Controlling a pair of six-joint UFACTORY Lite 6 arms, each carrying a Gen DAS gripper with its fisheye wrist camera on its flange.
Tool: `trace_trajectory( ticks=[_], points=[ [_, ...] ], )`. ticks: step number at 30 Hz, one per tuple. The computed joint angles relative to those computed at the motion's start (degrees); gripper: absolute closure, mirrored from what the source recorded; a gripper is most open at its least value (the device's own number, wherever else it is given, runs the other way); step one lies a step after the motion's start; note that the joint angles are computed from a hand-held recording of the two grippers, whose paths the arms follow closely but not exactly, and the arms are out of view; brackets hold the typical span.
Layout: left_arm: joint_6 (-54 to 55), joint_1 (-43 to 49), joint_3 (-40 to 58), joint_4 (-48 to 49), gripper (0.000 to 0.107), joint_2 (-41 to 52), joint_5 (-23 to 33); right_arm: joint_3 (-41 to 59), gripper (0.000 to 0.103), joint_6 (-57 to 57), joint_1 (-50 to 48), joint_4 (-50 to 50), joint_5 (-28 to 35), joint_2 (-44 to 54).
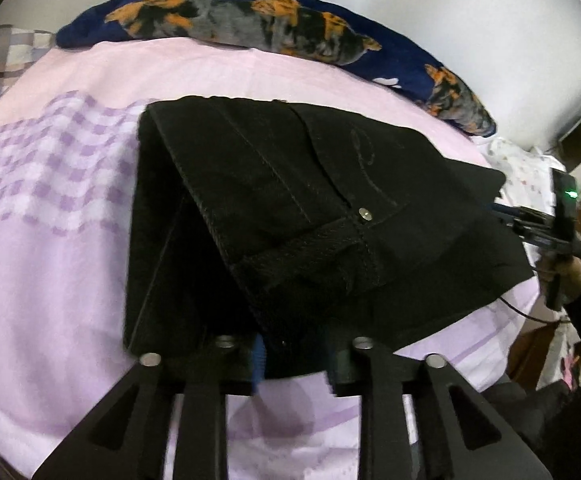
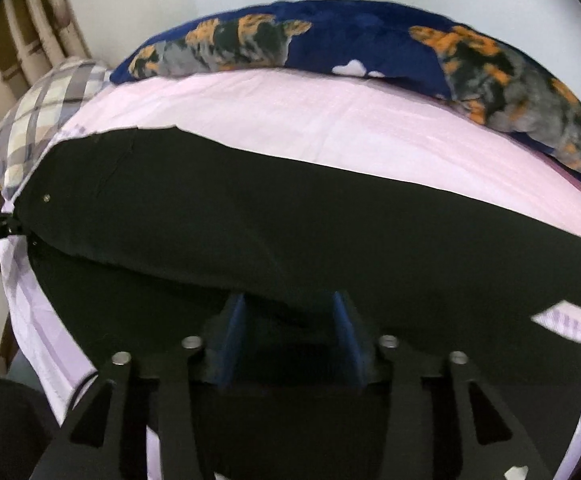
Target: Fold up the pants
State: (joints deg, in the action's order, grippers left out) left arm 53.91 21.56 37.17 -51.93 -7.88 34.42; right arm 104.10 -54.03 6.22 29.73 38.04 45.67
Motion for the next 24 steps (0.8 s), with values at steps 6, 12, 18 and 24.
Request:
trace_trajectory(
  ticks=[6,12,18,24],
  points=[
    [-9.47,3.3,-6.34,3.41,0.046,-8.53,0.36,-13.55,0.052,-6.5,-3.89,11.37,-0.82,-9.82],
    [-6.22,11.68,-13.85,-12.01,0.046,-15.13,11.98,-22.64,0.052,-10.89,-6.51,21.22,1.2,-13.69],
    [-5.48,7.67,-14.42,-26.96,0.047,-10.05,10.16,-25.45,0.051,-11.31,-7.58,29.18,3.76,-11.98],
    [-1.19,4.78,-12.65,-38.83,0.047,-4.6,8.53,-24.35,0.051,-10.11,-8.65,35.12,6.63,-8.45]
  ],
)
